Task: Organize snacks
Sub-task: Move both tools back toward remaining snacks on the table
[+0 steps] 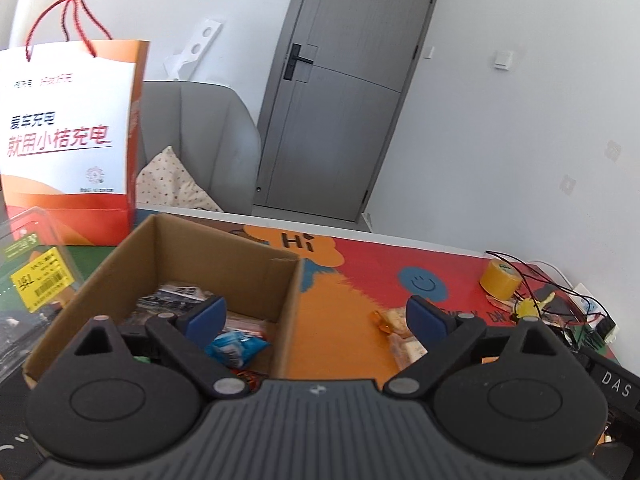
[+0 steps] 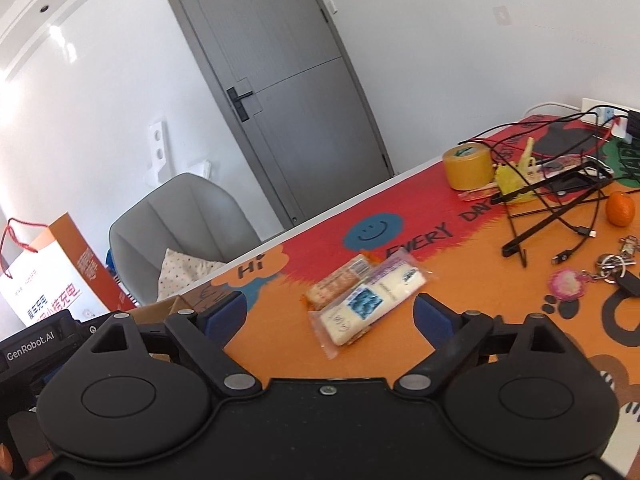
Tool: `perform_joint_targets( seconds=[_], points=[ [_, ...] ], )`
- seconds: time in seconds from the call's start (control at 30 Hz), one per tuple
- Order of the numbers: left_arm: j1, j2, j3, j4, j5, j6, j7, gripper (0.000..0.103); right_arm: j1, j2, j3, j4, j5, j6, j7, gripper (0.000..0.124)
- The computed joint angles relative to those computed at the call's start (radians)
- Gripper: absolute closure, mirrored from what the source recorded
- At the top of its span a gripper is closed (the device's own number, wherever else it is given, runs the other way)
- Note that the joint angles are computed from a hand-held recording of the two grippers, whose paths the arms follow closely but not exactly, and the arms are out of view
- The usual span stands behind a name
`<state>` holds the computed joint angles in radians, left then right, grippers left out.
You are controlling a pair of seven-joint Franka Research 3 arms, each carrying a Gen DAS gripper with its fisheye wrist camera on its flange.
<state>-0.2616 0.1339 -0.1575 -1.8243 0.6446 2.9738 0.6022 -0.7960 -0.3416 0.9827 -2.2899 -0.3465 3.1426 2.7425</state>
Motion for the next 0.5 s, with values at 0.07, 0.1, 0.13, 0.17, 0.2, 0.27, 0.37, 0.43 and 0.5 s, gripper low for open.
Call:
perform_joint_targets(
  seconds=[0.07,0.1,0.13,0.17,0.2,0.27,0.37,0.43,0.5],
  points=[
    [-0.005,0.015,-0.008,0.016,-0.009,-0.002,0.015,0.007,0.013,-0.008,-0.023,-0.017,0.009,0.007,0.001,0.033],
    [-0.008,0.022,-0.01,0.024,-0.011,0.001,0.022,0.007,0.018,-0.01,-0.032,-0.024,0.013,0.011,0.0,0.033],
    [-0.013,0.03,-0.012,0.032,-0.014,0.0,0.03,0.007,0.021,-0.013,-0.039,-0.031,0.019,0.015,-0.002,0.033],
    [-0.017,0.039,-0.013,0.042,-0.018,-0.005,0.039,0.007,0.019,-0.014,-0.041,-0.036,0.025,0.021,-0.003,0.033],
    [-0.022,0.048,-0.014,0.051,-0.025,-0.01,0.047,0.007,0.018,-0.015,-0.043,-0.042,0.033,0.025,-0.005,0.033],
    [-0.025,0.066,-0.021,0.068,-0.051,-0.012,0.076,0.007,0.018,-0.013,-0.05,-0.052,0.052,0.029,-0.012,0.033],
    [-0.041,0.096,-0.018,0.102,-0.068,-0.019,0.1,0.007,0.011,-0.004,-0.052,-0.062,0.076,0.037,-0.021,0.034],
    [-0.049,0.122,-0.017,0.129,-0.082,-0.017,0.117,0.007,0.004,0.009,-0.048,-0.061,0.088,0.039,-0.026,0.036],
    [-0.049,0.152,-0.024,0.162,-0.112,-0.021,0.152,0.007,-0.014,0.031,-0.032,-0.052,0.091,0.041,-0.028,0.039]
  ],
)
